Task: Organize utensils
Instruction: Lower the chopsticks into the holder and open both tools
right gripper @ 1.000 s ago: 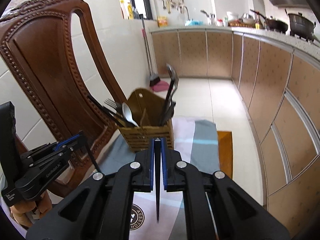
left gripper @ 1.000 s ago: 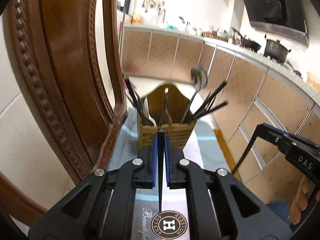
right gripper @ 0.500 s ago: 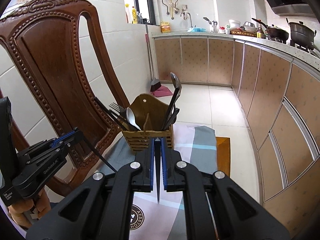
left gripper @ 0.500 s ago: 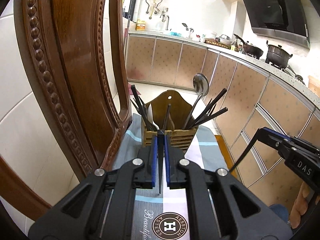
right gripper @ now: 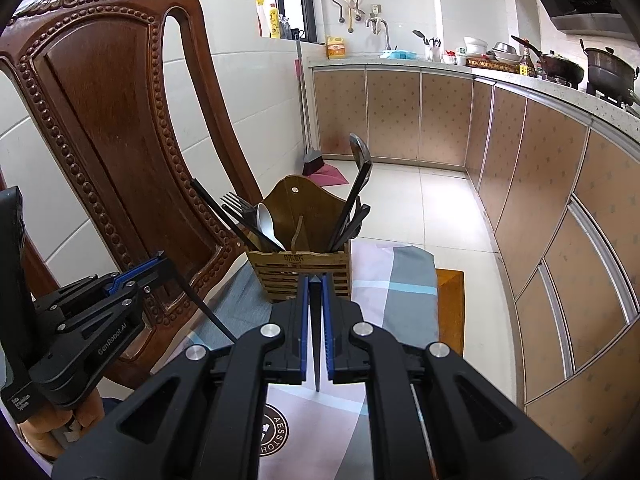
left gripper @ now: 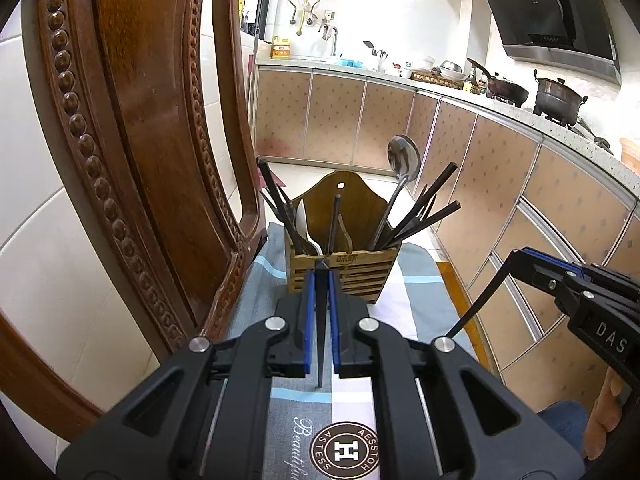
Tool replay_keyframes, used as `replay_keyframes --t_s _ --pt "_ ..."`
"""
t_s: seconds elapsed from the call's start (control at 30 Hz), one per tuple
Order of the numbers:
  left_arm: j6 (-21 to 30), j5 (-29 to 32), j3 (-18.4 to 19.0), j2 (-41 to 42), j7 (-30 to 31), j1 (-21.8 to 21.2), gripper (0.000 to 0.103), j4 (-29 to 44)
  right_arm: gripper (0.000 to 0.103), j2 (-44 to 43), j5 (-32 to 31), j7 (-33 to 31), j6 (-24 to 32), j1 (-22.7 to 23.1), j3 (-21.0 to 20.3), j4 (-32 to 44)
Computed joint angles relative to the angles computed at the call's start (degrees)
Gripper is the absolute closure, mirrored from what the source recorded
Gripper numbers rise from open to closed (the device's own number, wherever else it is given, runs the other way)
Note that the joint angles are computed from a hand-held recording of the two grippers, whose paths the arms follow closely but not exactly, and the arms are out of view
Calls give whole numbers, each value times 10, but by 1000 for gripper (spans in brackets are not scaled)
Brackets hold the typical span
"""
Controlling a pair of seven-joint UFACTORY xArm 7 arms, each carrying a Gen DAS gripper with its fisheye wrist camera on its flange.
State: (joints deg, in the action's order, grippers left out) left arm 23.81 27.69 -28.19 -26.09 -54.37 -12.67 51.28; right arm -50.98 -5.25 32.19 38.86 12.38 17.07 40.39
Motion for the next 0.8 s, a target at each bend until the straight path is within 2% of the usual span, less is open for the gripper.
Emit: replay_keyframes --t_s 0.2,0.37,0.53,0.8 --pt "2 24 -1 9 11 17 96 49 96 20 -19 -15 -11 -14 1 37" --pt "-4 44 0 28 19 41 96 120 96 55 -35 -25 -32 -42 -3 94" --pt "-2 100 -20 54 -1 79 96 197 96 97 -37 -29 -48 -61 -11 153" --pt "6 167 -14 131 -34 68 96 291 96 162 -82 -24 -83 -106 7 244"
